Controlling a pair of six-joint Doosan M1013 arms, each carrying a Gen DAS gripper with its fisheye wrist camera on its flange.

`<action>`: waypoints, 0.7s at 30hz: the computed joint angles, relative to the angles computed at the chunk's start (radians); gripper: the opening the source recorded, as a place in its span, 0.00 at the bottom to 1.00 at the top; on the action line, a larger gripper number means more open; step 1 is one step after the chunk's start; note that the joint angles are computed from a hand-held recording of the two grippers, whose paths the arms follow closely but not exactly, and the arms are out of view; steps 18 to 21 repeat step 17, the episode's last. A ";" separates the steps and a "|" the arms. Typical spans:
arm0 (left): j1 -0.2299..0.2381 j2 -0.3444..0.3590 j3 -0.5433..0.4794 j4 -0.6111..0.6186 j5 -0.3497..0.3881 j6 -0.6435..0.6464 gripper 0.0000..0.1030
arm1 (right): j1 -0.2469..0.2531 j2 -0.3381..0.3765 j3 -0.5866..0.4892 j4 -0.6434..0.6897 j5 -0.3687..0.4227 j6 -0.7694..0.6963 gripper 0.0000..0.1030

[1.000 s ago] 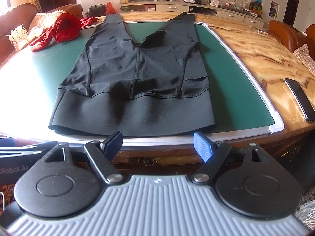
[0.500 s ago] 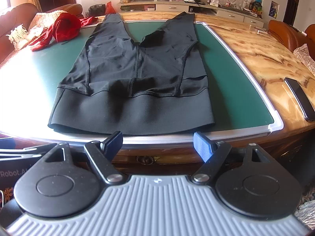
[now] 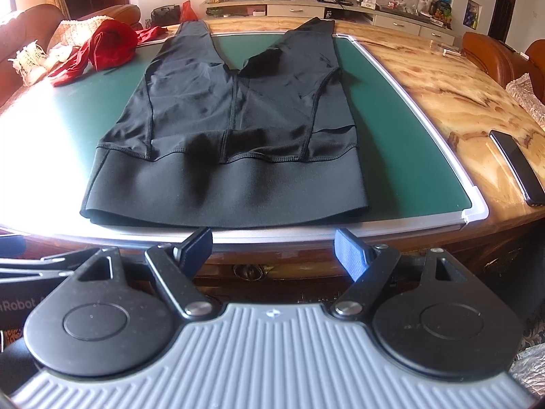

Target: Fold clothes

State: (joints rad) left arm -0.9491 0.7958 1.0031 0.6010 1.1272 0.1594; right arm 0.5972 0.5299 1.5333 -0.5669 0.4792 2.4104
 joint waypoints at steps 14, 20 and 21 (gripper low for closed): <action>-0.006 0.002 -0.001 0.021 0.013 -0.010 1.00 | 0.000 0.001 0.000 0.001 0.009 0.001 0.84; -0.006 0.007 -0.011 0.015 0.030 -0.003 1.00 | -0.001 0.003 -0.002 0.011 0.014 -0.009 0.84; -0.006 0.007 -0.011 0.015 0.030 -0.003 1.00 | -0.001 0.003 -0.002 0.011 0.014 -0.009 0.84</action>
